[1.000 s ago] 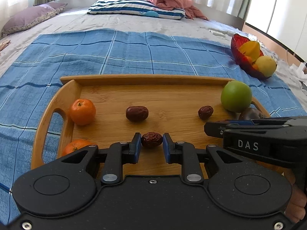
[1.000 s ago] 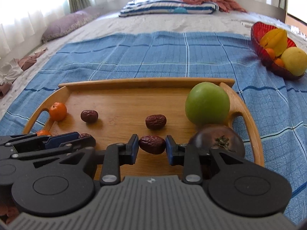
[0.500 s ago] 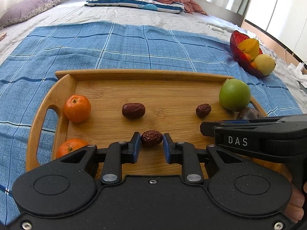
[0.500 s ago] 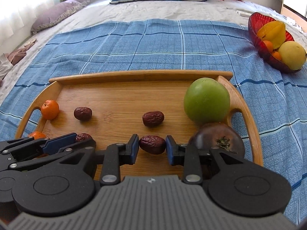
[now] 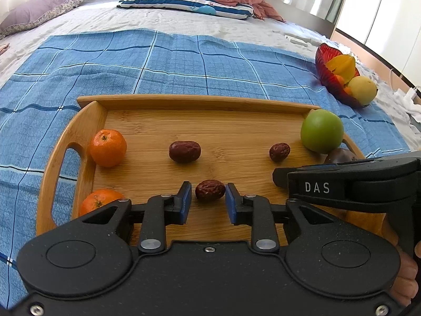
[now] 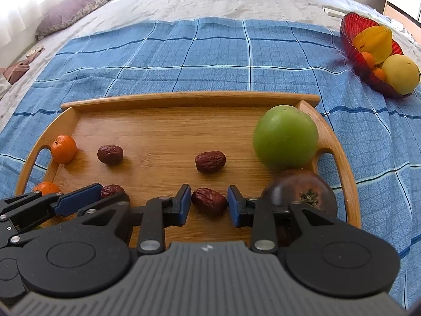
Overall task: Organize fruits
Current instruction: 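Open the left tool onto the tray while the right tool releases its date there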
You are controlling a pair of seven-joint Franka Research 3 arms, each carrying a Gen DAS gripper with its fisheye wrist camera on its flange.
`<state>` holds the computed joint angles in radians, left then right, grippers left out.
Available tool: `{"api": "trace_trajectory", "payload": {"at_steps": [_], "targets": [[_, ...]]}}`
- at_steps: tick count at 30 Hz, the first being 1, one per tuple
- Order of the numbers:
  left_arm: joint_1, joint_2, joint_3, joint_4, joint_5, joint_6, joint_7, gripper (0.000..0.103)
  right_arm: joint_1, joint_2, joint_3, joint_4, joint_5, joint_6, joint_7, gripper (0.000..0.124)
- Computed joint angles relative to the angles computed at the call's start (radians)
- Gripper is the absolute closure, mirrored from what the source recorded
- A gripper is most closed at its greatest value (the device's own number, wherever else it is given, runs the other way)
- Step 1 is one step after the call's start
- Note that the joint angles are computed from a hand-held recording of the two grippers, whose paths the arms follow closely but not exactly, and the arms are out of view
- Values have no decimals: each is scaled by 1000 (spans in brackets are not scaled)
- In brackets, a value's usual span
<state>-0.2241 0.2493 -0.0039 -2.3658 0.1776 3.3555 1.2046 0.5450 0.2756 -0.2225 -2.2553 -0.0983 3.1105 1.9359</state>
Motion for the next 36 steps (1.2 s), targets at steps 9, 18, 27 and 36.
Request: {"api": "trace_trajectory", "payload": {"at_steps": [9, 18, 27, 36], "targets": [[0, -5, 2, -4, -4, 0, 5, 67, -6, -2, 7, -2, 5, 0, 0, 77], [-15, -26, 14, -24, -24, 13, 17, 62, 47, -18, -50, -24, -24, 19, 29, 74], [-114, -73, 83, -75, -179, 56, 139, 46, 131, -64, -144, -81, -59, 84, 57, 67], [-161, -129, 74, -129, -415, 121, 344, 20, 645, -65, -655, -173, 8, 216, 26, 51]]}}
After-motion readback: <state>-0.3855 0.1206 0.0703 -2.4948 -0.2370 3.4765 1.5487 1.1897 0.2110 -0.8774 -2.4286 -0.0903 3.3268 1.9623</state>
